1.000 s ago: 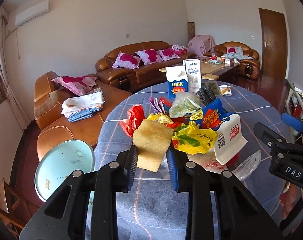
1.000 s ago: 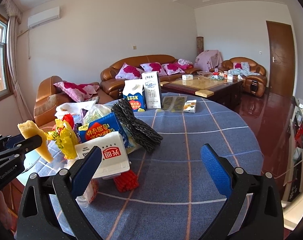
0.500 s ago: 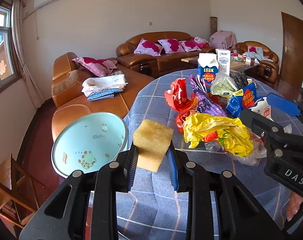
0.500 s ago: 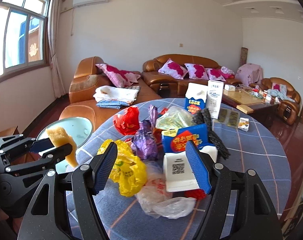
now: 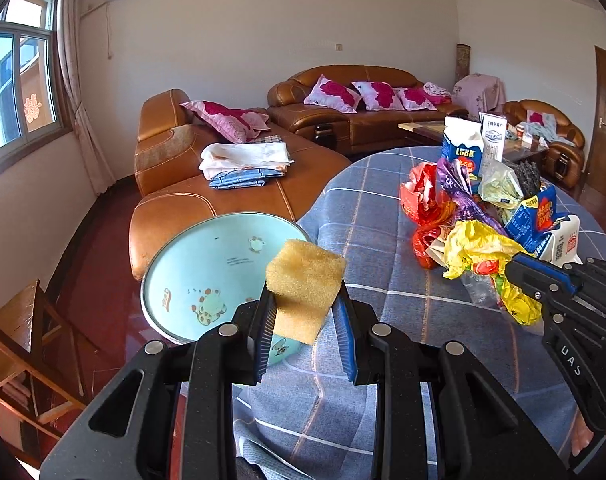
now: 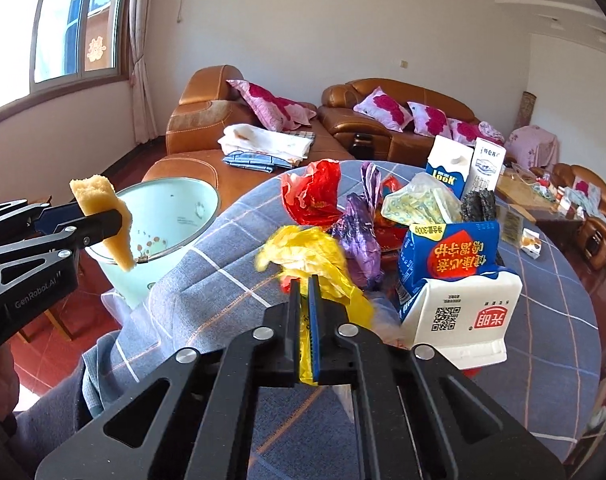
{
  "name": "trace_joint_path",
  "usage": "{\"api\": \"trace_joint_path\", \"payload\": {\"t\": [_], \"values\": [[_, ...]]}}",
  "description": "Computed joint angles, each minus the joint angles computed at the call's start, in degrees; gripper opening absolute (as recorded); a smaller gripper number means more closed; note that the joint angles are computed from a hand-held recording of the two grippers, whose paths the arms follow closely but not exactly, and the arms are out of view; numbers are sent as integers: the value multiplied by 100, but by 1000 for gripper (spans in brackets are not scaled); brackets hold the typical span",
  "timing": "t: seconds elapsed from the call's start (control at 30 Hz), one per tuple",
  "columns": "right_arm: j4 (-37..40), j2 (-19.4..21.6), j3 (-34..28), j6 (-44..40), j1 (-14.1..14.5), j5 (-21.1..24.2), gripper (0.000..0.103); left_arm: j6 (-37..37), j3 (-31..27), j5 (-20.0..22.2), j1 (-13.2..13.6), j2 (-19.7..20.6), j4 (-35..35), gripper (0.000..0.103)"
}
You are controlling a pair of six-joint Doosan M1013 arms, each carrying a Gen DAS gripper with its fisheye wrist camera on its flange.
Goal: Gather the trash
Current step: 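Carry sponge and yellow bag over the light-blue bin and open both tools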
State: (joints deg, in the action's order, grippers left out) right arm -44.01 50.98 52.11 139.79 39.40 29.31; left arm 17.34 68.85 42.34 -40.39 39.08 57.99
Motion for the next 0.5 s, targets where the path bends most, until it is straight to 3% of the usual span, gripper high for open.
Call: {"api": "trace_joint_path", "payload": {"t": [0.5], "values": [[-608,-76,11,597,-13,-583,2,-291,38,328,75,-84,174,28]]}}
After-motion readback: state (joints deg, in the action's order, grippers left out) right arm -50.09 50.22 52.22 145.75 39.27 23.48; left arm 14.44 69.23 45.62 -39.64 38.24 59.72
